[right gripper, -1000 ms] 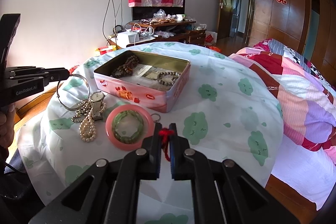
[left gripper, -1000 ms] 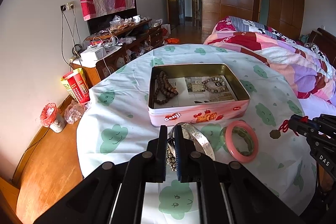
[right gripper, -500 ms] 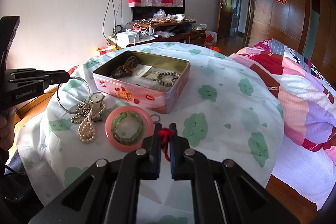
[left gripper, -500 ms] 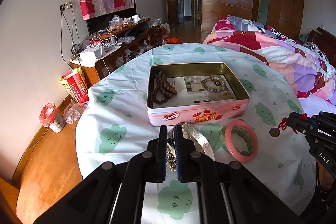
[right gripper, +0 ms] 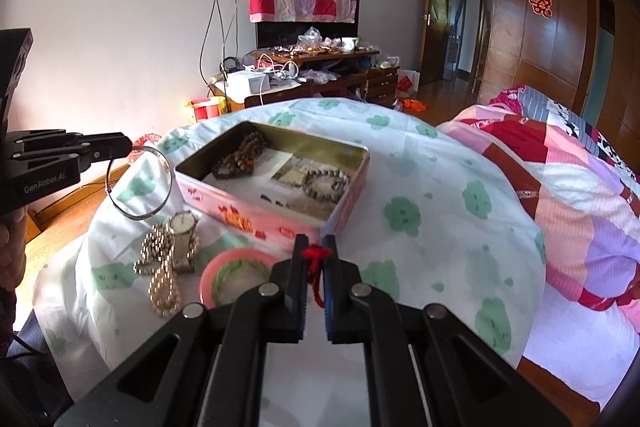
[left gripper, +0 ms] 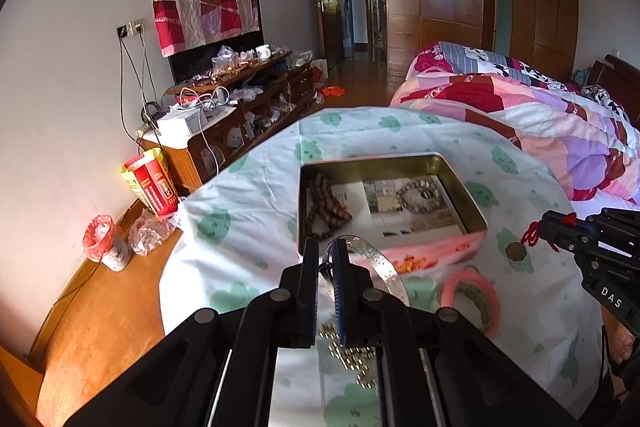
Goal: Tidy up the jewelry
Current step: 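Move both grippers over the tin and open them to drop the pieces inside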
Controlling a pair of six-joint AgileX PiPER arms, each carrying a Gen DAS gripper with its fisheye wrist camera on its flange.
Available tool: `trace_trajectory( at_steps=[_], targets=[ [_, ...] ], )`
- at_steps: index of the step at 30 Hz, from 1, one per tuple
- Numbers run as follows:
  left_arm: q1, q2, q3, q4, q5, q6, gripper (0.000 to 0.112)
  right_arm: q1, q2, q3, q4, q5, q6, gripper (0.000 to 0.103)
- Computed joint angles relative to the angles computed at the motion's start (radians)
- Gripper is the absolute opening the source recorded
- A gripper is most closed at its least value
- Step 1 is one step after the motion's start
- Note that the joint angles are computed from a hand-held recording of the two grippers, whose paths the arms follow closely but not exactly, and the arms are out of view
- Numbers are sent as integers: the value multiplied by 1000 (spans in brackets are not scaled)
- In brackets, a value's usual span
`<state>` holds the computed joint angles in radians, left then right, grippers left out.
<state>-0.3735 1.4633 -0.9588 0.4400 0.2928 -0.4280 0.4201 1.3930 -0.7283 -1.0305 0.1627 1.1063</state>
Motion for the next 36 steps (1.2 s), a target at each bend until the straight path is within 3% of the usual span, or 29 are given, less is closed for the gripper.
trace_trajectory(
  at_steps=[11,24,36],
  targets=[
    [29,107,-171,28,46,16,6,-32,100,-180,329,12,-379,8],
    [13,261,-337,158,112,-75,6,-25,252,-364,290,63,-358,8],
    [-4,396,-467,143,167,-53,6,-16,392,-498,231,147,-315,8]
  ],
)
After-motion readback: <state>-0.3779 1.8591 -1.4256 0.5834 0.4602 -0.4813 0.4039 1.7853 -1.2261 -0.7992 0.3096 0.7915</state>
